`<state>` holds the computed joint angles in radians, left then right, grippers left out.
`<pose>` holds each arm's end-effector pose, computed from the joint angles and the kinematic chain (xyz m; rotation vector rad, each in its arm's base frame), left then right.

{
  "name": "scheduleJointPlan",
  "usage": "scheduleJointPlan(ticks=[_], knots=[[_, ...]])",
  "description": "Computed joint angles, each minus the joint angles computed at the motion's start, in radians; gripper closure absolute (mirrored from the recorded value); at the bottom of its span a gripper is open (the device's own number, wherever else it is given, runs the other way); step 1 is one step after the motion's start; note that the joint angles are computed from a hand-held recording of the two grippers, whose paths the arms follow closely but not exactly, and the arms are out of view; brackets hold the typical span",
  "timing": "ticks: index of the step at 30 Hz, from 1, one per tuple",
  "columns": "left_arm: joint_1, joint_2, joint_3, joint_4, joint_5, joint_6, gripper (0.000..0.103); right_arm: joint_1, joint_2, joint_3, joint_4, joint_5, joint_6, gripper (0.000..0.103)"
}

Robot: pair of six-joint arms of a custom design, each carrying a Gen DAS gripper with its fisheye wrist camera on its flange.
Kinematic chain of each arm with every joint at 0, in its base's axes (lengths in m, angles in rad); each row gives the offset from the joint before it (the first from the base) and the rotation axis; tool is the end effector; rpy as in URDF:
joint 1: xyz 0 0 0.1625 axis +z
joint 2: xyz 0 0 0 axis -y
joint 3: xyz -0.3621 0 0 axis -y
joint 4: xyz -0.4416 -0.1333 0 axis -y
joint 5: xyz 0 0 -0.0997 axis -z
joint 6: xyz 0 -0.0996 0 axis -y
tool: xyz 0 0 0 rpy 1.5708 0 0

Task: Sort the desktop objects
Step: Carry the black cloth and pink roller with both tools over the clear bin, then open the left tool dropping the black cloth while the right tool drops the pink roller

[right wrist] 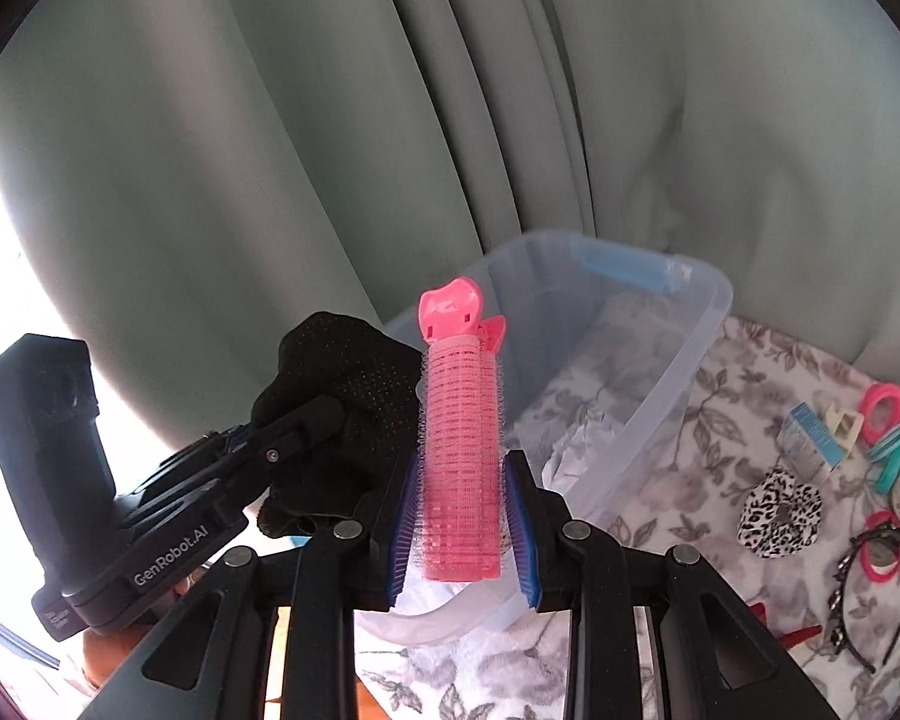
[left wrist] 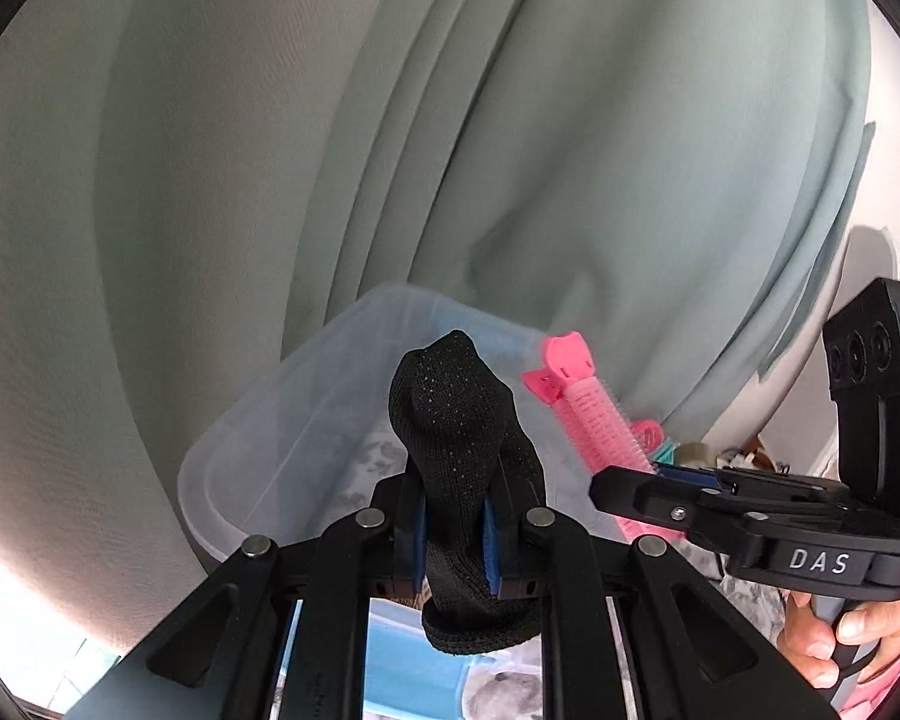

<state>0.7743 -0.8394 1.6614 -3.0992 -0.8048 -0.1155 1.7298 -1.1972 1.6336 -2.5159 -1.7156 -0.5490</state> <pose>-0.3339 -0.6096 0.1186 0.4787 2.4487 -1.2547 0.2231 -0.6402 0.2754 0.9294 -2.6683 0.6808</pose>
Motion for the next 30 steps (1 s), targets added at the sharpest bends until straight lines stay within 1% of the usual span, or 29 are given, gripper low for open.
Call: scheduleJointPlan(ticks=[7, 8, 16, 19, 22, 24, 26, 28, 29, 30], knots=[[0.025, 0.03, -0.044, 0.06, -0.01, -0.005, 0.088, 0.003, 0.032, -0.003, 0.018, -0.032, 0.002, 0.072], [0.009, 0.027, -0.006, 0.054, 0.016, -0.039, 0.088, 0.007, 0.027, 0.003, 0.021, -0.037, 0.006, 0.072], [0.017, 0.026, -0.002, 0.097, 0.038, -0.072, 0.088, 0.002, 0.051, 0.003, 0.027, -0.048, 0.006, 0.072], [0.014, 0.012, 0.015, 0.104, 0.051, -0.081, 0.088, 0.019, 0.008, 0.045, 0.009, -0.064, 0.041, 0.072], [0.015, 0.014, 0.01, 0.118, 0.061, -0.087, 0.087, 0.021, -0.005, 0.058, 0.007, -0.072, 0.038, 0.071], [0.016, 0.017, 0.007, 0.125, 0.066, -0.096, 0.083, 0.017, -0.01, 0.067, 0.004, -0.075, 0.03, 0.071], [0.013, 0.011, 0.014, 0.124, 0.076, -0.104, 0.068, 0.012, -0.014, 0.072, 0.003, -0.076, 0.023, 0.071], [0.005, 0.002, 0.025, 0.126, 0.091, -0.111, 0.061, 0.007, -0.016, 0.074, 0.005, -0.075, 0.015, 0.071], [0.004, 0.002, 0.025, 0.127, 0.095, -0.112, 0.058, 0.003, -0.017, 0.076, 0.006, -0.075, 0.01, 0.071], [0.003, 0.003, 0.024, 0.128, 0.099, -0.112, 0.058, 0.0, -0.018, 0.078, 0.006, -0.075, 0.004, 0.07]])
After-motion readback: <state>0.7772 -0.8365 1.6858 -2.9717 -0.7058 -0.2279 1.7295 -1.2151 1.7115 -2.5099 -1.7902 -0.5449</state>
